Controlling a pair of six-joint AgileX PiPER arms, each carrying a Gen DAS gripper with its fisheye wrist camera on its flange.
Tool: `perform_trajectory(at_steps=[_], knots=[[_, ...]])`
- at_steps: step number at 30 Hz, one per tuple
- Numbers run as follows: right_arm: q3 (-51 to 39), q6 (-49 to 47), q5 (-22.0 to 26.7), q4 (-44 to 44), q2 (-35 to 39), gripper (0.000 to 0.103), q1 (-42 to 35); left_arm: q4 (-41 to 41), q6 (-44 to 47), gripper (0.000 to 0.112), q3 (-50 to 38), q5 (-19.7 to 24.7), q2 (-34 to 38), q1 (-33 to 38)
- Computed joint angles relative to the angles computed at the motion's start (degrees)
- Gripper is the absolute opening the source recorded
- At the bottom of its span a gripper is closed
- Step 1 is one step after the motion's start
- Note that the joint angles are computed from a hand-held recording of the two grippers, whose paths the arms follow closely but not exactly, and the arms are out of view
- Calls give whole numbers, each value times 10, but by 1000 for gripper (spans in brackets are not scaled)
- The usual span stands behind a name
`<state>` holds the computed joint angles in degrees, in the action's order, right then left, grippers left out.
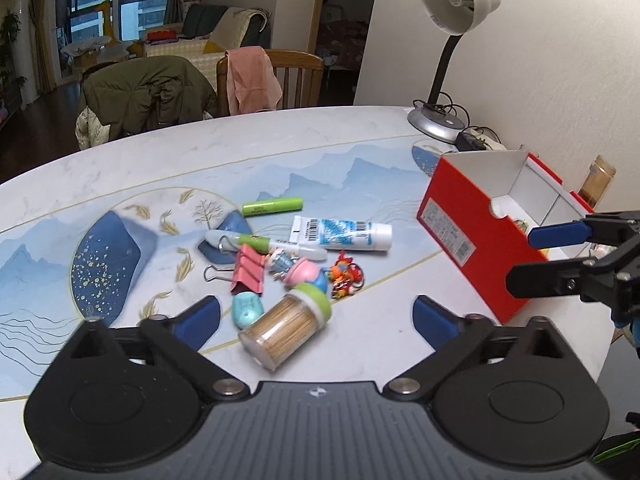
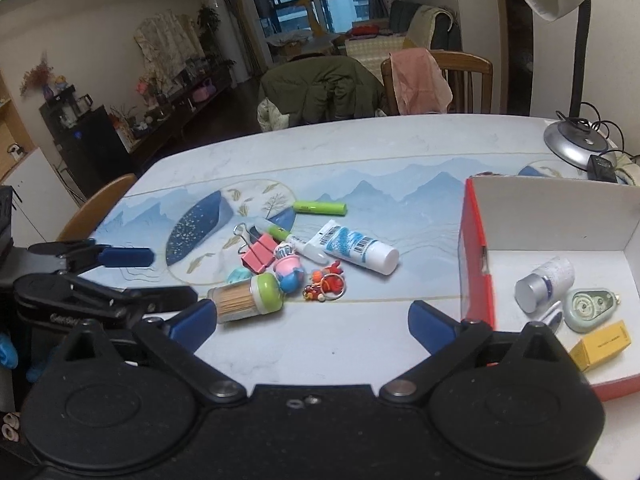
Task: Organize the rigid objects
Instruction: 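Withdraw both tools from the shoebox toward the remaining items, then grasp clear toothpick holder with left tool while right tool grasps red keychain figure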
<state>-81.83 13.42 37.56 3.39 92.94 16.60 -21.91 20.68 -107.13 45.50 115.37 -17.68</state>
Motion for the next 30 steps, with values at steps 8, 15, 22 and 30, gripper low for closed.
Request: perform_trajectory(at_steps=[8, 15, 22, 30], knots=[[-58, 60, 18, -53, 70, 100, 18, -43, 67, 103, 32, -39, 19, 19], [-132, 60, 46, -69, 153, 96, 19, -60, 53, 103, 17, -33, 57, 27], [-226, 42, 91, -71, 245, 90, 14, -51, 45, 103, 4, -47, 87, 19], [-332, -4, 149, -70, 327, 84, 16, -26, 28, 103, -23, -55, 124, 12]])
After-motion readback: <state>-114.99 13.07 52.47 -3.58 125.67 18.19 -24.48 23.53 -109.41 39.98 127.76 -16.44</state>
